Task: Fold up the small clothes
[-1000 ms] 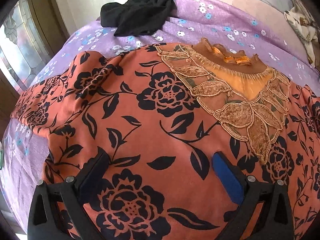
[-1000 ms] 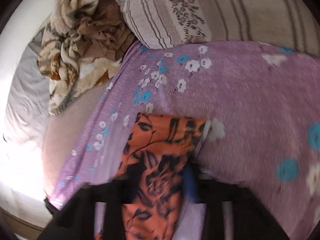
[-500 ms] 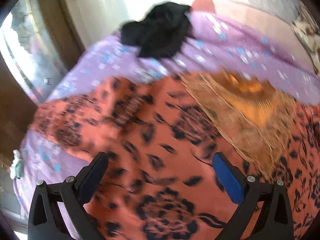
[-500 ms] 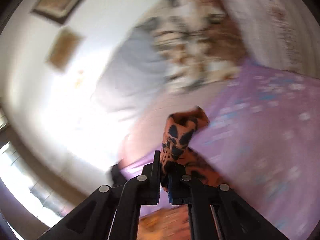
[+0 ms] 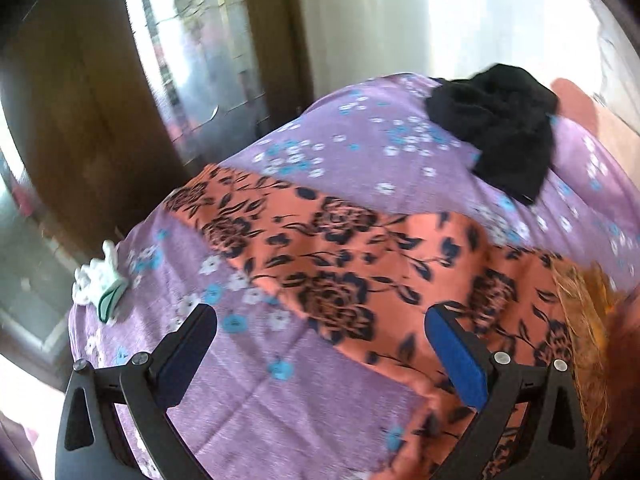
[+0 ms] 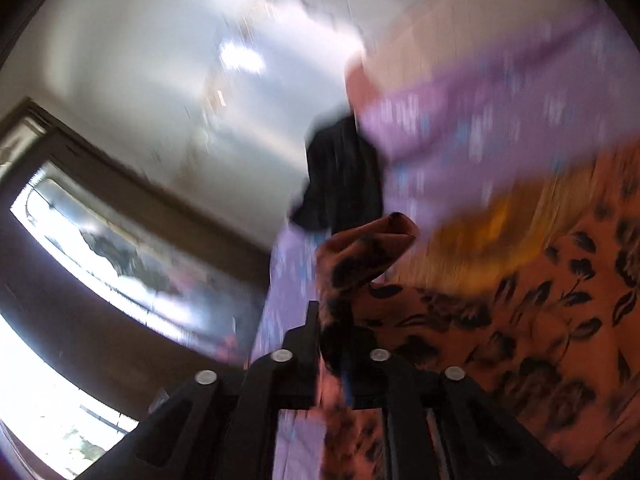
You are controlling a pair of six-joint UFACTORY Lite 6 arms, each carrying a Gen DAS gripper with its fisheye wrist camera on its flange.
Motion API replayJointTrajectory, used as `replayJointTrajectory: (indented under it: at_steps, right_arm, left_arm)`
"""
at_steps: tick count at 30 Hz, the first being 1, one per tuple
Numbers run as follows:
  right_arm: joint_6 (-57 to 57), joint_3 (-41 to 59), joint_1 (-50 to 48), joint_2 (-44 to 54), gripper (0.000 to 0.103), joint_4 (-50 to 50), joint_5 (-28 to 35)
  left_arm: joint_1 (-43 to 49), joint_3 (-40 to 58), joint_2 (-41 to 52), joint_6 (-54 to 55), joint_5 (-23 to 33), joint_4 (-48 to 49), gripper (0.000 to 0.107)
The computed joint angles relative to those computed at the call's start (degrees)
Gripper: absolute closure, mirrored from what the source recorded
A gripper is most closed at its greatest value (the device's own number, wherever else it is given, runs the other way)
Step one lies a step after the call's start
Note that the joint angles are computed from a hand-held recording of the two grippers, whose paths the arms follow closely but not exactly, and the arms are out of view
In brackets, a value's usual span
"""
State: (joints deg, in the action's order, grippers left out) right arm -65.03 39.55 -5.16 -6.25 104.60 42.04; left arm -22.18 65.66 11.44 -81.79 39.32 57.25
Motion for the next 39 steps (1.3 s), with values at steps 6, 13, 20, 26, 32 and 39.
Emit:
replayJointTrajectory:
  at_steps: [6,13,20,26,32,39]
  right_arm:
    - [-4.0,-6.7,-2.3,-9.5,0.023,-3.4,-0.7]
    - [0.6,-9.2,-24.0,-14.5,0.051,-28.2,-4.6]
    - [1.1,-1.0,-28.9,8.8,0.06,-35.3,-12.0]
    - [3.4,3.2,-21.9,13.0,0.061,-36.4,-16.5]
    - [-8.9,-2.2,-19.2,4.4,0.058,-22.7,-19.6]
    - [-14.3,-5.5,-14.0,2.3,0.057,-15.7,-20.7]
  left_arm:
    - [-0.4,-1.1,-0.7,-0.8,-1.7,-2.2,0.004]
    - [-11.3,3.8,4.7,-0.3,-0.6,0.2,0.004]
    - [-19.4,18.2,21.5,10.4,4.9,-5.3,0.004]
    - [-19.6,23.4,25.9,17.2,5.7,-9.8,0.004]
    - [-9.4,10.9,10.1,10.2,-2.5,-7.5,0.004]
    - [16.0,3.3,4.8,19.6,-13.6,-21.0,0.004]
